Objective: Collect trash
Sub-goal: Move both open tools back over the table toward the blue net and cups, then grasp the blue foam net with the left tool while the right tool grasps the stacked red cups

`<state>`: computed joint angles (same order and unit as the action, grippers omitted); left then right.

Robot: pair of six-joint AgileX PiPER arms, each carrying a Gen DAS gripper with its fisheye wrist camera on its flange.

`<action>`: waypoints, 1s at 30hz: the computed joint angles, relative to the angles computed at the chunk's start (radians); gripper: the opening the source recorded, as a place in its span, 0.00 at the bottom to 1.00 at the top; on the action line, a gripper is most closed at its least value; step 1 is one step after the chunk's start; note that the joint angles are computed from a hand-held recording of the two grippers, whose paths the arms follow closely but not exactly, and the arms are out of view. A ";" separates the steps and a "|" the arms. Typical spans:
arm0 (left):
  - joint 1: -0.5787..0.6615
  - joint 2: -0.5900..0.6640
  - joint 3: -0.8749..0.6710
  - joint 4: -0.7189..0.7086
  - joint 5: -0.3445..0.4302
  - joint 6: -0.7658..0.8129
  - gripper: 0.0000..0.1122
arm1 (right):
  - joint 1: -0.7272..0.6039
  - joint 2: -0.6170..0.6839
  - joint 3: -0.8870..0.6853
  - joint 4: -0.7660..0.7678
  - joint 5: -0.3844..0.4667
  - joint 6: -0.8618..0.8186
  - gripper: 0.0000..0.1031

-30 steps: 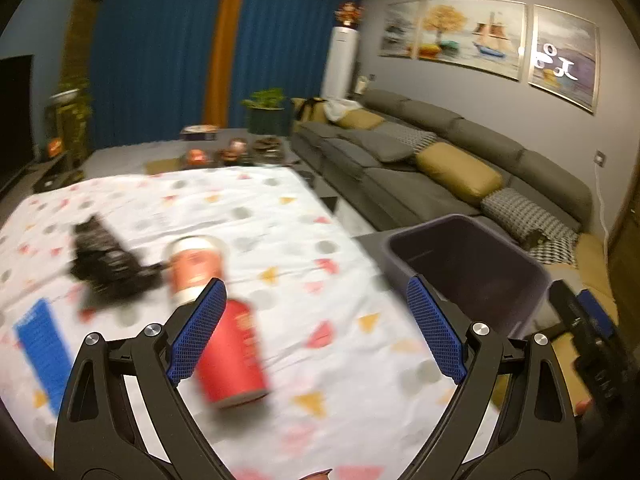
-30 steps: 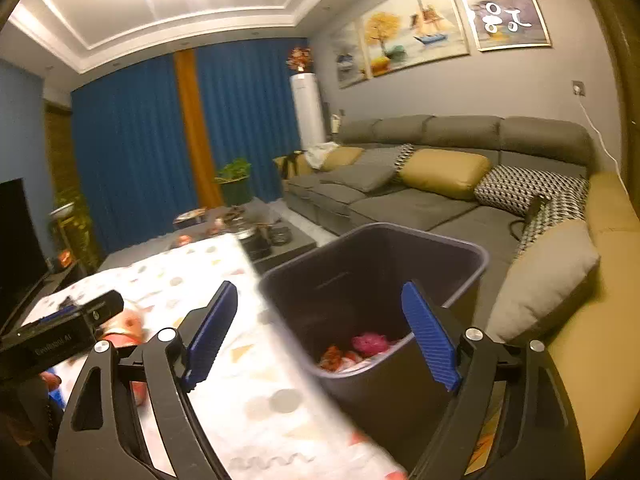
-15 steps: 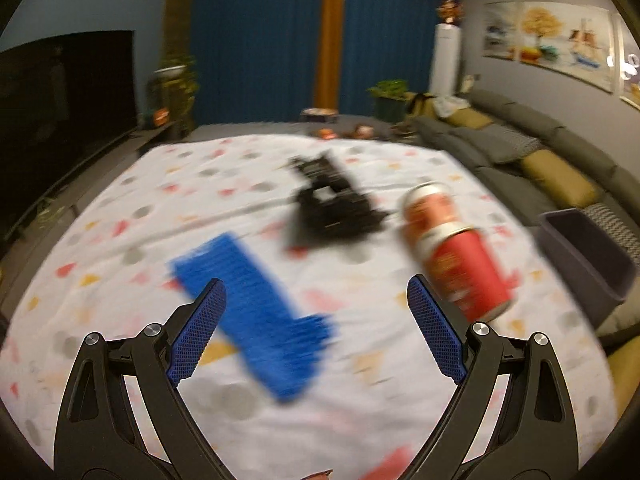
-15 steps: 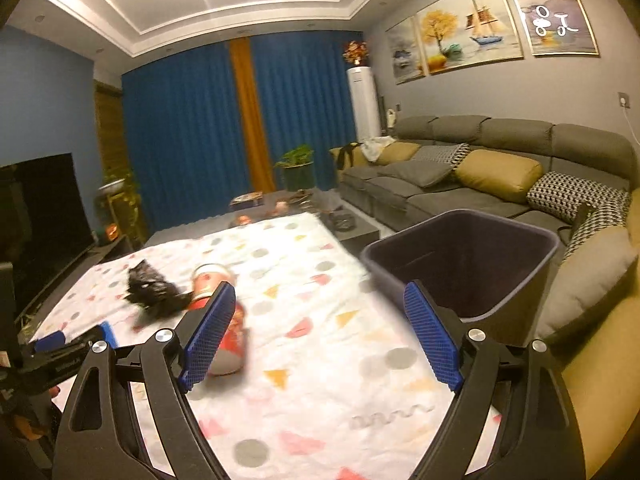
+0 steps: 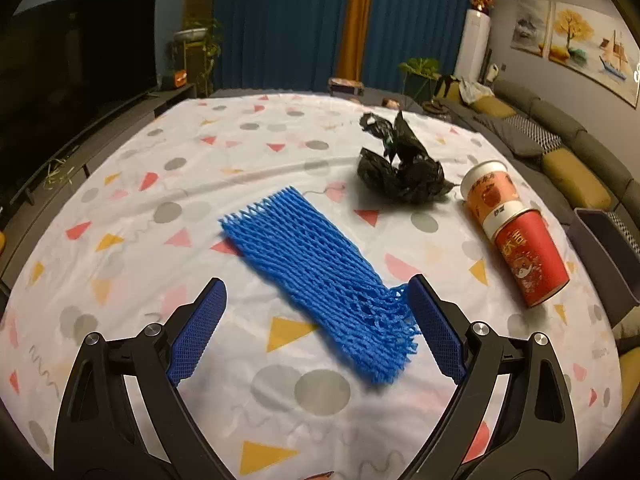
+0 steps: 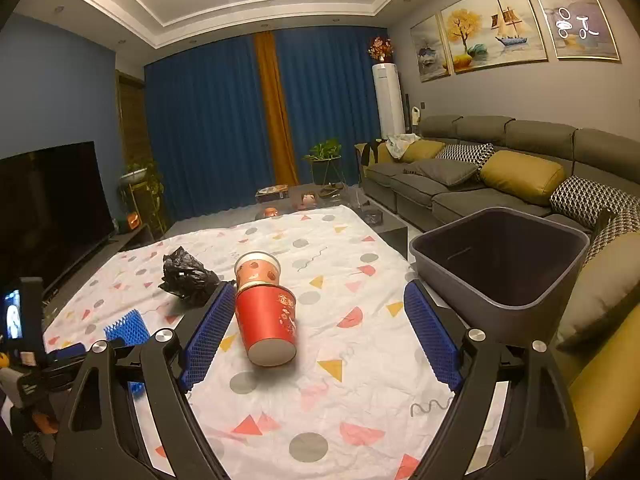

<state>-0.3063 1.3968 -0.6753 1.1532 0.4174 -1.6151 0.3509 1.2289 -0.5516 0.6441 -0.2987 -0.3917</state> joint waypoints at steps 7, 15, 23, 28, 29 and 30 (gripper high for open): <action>0.045 0.116 -0.076 -0.090 -0.034 0.128 0.80 | -0.006 0.005 -0.004 -0.021 0.013 0.019 0.81; 0.081 0.194 -0.146 -0.291 -0.059 0.361 0.69 | 0.007 0.022 -0.023 0.004 0.020 -0.006 0.81; 0.074 0.220 -0.165 -0.327 -0.067 0.423 0.51 | 0.033 0.037 -0.039 0.078 0.019 -0.075 0.81; 0.070 0.220 -0.164 -0.335 -0.100 0.461 0.25 | 0.060 0.048 -0.050 0.148 0.015 -0.153 0.81; 0.070 0.220 -0.163 -0.344 -0.110 0.477 0.19 | 0.063 0.050 -0.052 0.159 0.014 -0.166 0.81; 0.069 0.221 -0.163 -0.342 -0.116 0.483 0.15 | 0.069 0.057 -0.056 0.179 0.011 -0.189 0.81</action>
